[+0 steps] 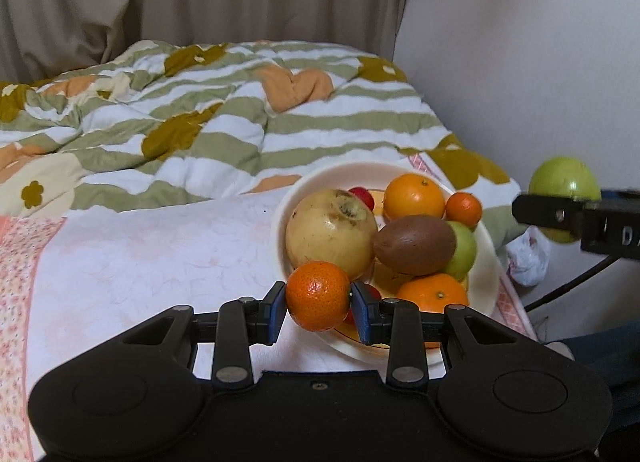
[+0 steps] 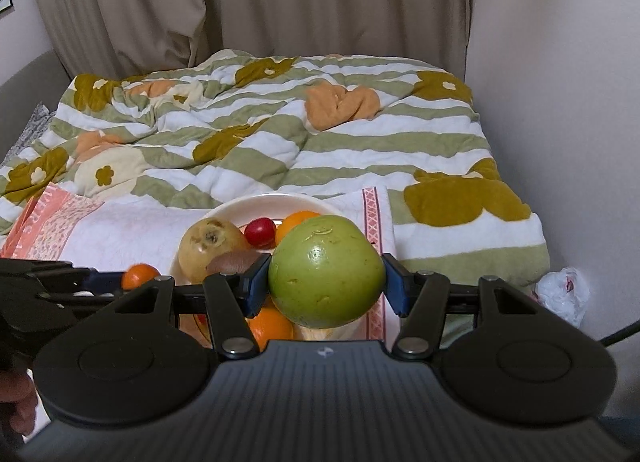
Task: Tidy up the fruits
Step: 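Open the left tool dropping the mandarin while the right tool lowers the apple into the bowl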
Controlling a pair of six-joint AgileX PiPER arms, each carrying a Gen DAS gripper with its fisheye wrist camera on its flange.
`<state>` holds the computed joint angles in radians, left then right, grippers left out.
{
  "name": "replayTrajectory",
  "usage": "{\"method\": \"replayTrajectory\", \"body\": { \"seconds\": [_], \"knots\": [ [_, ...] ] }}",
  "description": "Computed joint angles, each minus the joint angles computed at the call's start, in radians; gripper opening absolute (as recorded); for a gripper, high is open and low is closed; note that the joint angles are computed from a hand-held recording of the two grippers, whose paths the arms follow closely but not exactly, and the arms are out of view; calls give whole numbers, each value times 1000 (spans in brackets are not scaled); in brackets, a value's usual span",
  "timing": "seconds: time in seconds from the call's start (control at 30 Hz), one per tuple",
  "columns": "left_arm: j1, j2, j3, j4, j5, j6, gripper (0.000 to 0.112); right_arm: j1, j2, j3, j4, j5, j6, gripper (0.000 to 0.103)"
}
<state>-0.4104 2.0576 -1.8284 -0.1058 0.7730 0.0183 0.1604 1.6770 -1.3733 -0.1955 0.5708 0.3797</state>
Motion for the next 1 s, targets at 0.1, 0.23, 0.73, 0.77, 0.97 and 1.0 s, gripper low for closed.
{"method": "replayTrajectory", "body": {
  "seconds": [0.1,0.23,0.73,0.77,0.97,1.0],
  "knots": [
    [1,49,-63,-7,38,24,38,0,44,-52,15,10,-17,73],
    [7,88,-114,-34,81,69,38,2,106,-132,33,30,-46,73],
    [61,31,-49,-90,55,137,91,4,331,-420,144,86,-187,73],
    [67,27,-44,-90,53,133,91,5,348,-437,153,85,-198,73],
    [101,4,-14,-89,39,118,91,-3,499,-624,195,141,-234,73],
    [106,2,-10,-84,38,113,91,-4,527,-660,194,154,-233,73]
  ]
}}
